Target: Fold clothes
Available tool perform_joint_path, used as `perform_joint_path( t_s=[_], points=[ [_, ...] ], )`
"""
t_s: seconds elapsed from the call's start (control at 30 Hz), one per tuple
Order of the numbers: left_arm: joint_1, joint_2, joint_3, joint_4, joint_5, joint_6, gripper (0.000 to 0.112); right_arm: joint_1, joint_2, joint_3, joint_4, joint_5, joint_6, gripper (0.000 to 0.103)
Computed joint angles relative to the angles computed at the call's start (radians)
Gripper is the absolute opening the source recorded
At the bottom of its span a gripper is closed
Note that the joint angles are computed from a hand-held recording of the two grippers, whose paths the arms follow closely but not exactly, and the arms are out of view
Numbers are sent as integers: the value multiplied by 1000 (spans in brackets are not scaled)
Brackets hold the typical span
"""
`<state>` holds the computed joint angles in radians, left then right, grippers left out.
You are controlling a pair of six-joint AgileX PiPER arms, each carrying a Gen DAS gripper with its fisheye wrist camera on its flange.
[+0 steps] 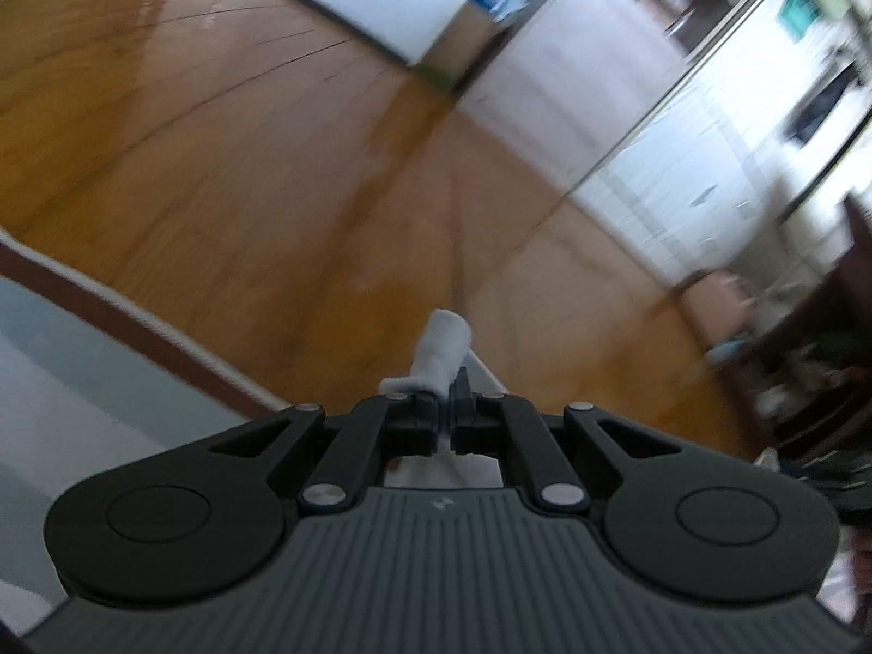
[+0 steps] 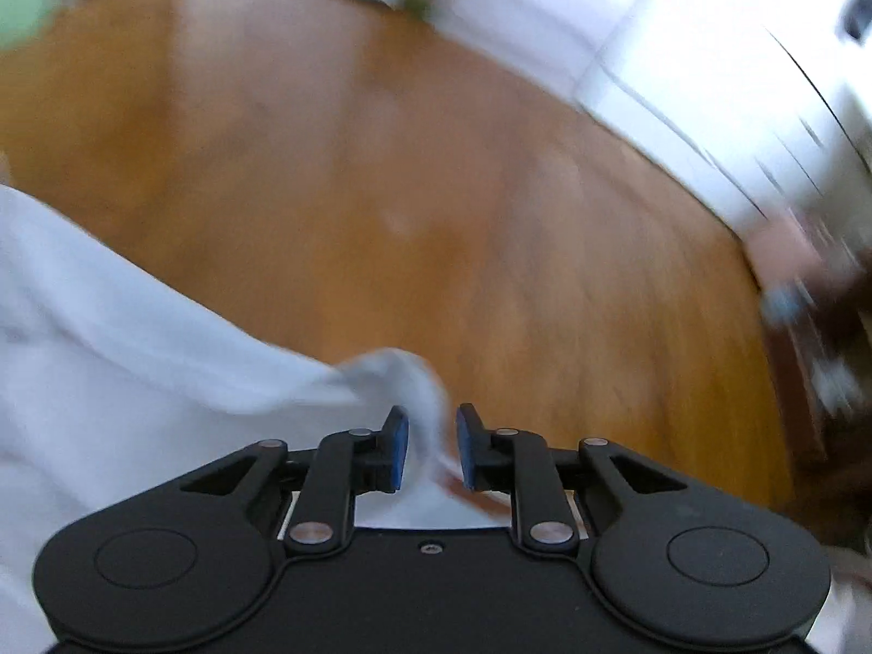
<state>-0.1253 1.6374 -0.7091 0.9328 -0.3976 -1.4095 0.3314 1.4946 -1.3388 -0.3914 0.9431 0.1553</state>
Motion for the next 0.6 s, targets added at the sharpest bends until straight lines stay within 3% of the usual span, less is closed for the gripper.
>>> perform_joint_path(
  t_s=[0.1, 0.17, 0.33, 0.4, 0.53, 0.6],
  points=[
    [4, 6, 0, -37, 24, 44, 3, -2, 17, -56, 238, -66, -215, 45],
    [21, 9, 4, -23, 9, 38, 3, 4, 56, -100, 362, -70, -303, 45],
    [42, 7, 14, -2, -26, 37, 3, -37, 229, -176, 779, 79, -603, 44],
    [44, -3, 28, 1, -20, 47, 3, -17, 305, -192, 783, 78, -562, 42],
    [54, -8, 30, 35, -22, 33, 5, 29, 337, -181, 620, -65, -363, 43],
    [51, 0, 23, 43, -16, 25, 5, 34, 337, -185, 523, -128, -260, 52]
  ],
)
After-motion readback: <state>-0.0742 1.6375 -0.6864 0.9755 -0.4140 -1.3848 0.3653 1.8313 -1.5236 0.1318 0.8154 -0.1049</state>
